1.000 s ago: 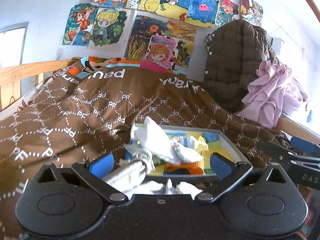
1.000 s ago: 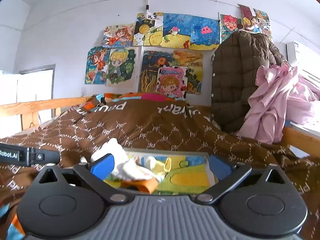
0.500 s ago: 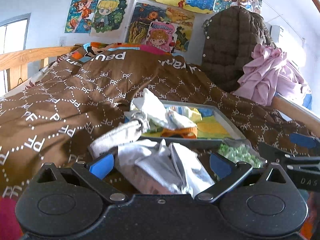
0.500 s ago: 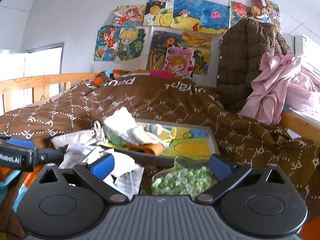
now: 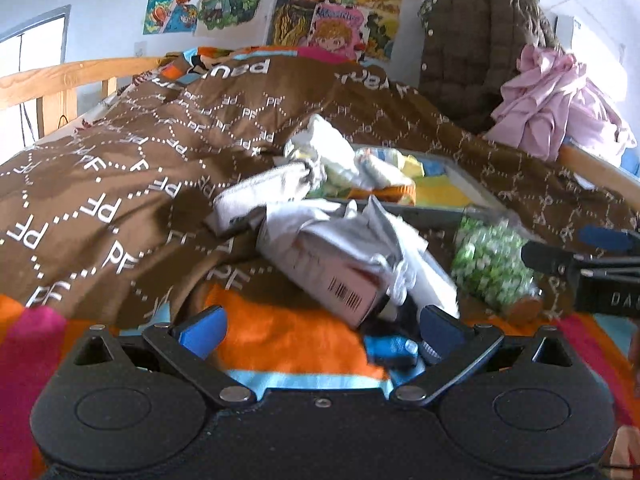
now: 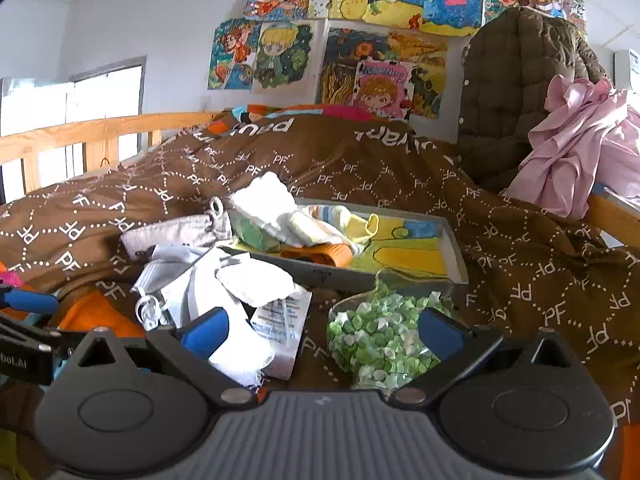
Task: Organize soft objects
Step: 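Reach both tools toward the remaining white cloths and dark sock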
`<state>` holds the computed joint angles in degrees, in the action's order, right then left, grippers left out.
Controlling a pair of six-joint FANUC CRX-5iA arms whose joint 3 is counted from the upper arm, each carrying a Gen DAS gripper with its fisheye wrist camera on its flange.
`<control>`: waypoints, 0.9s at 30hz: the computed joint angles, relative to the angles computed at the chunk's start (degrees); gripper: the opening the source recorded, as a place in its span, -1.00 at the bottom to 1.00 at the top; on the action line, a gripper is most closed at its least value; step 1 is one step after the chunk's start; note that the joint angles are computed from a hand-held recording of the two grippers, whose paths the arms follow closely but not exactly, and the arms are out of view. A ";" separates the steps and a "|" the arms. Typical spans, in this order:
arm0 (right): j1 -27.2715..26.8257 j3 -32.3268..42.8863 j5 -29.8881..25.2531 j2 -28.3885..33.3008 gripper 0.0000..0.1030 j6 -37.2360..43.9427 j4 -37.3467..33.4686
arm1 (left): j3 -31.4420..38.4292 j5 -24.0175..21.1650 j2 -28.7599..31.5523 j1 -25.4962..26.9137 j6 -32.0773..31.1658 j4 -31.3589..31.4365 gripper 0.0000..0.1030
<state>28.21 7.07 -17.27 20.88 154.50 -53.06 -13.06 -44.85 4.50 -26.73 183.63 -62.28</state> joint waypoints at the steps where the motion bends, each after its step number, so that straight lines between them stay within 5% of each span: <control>1: 0.16 0.05 -0.06 0.14 0.99 -1.07 1.01 | -0.05 0.18 0.04 0.26 -0.73 0.75 0.98; 17: 0.57 0.56 -0.91 1.27 0.99 -6.12 4.91 | -0.43 6.01 0.71 3.51 -11.47 7.90 0.98; 27: -0.87 3.04 -5.96 3.30 0.98 -2.32 0.70 | -1.15 15.01 1.55 7.70 -24.77 14.62 0.98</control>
